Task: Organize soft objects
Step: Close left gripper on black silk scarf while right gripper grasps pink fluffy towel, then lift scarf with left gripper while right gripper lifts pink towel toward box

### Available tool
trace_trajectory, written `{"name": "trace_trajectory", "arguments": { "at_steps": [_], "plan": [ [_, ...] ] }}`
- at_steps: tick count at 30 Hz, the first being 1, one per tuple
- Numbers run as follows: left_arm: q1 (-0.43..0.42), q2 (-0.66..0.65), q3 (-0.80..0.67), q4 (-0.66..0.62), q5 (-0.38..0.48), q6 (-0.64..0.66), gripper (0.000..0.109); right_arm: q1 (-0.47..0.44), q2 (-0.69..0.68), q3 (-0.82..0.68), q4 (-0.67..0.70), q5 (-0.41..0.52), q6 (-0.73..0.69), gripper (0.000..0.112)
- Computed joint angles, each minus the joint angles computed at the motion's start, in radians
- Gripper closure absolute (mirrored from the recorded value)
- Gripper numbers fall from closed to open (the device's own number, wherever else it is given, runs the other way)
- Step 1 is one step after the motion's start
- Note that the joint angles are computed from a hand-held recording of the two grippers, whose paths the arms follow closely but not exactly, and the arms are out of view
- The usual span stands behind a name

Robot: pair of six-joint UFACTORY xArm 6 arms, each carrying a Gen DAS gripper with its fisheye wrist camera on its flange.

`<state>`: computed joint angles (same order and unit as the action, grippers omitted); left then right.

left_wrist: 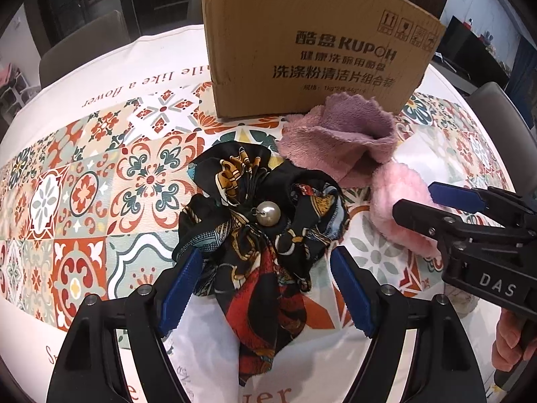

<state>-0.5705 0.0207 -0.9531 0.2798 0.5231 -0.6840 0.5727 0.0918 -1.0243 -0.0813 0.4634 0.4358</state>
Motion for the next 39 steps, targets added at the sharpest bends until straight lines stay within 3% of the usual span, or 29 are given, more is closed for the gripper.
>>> {"name": "trace_trajectory", "arguments": {
  "at_steps": [19, 27, 30, 39],
  "plan": [
    [0.012, 0.085, -0.045, -0.005, -0.017, 0.012, 0.033, 0.0, 0.047, -0.013, 0.023, -0.05, -0.04, 0.058],
    [0.013, 0.089, -0.044, -0.005, -0.035, 0.025, 0.065, 0.004, 0.04, -0.003, -0.033, -0.053, -0.017, 0.066],
    [0.01, 0.079, -0.035, -0.011, -0.04, 0.024, 0.076, 0.003, 0.037, 0.005, -0.034, -0.064, -0.013, 0.074],
    [-0.004, 0.034, 0.004, -0.014, -0.074, -0.003, 0.087, 0.0, -0.005, 0.05, -0.04, -0.099, 0.014, 0.085]
  ]
}}
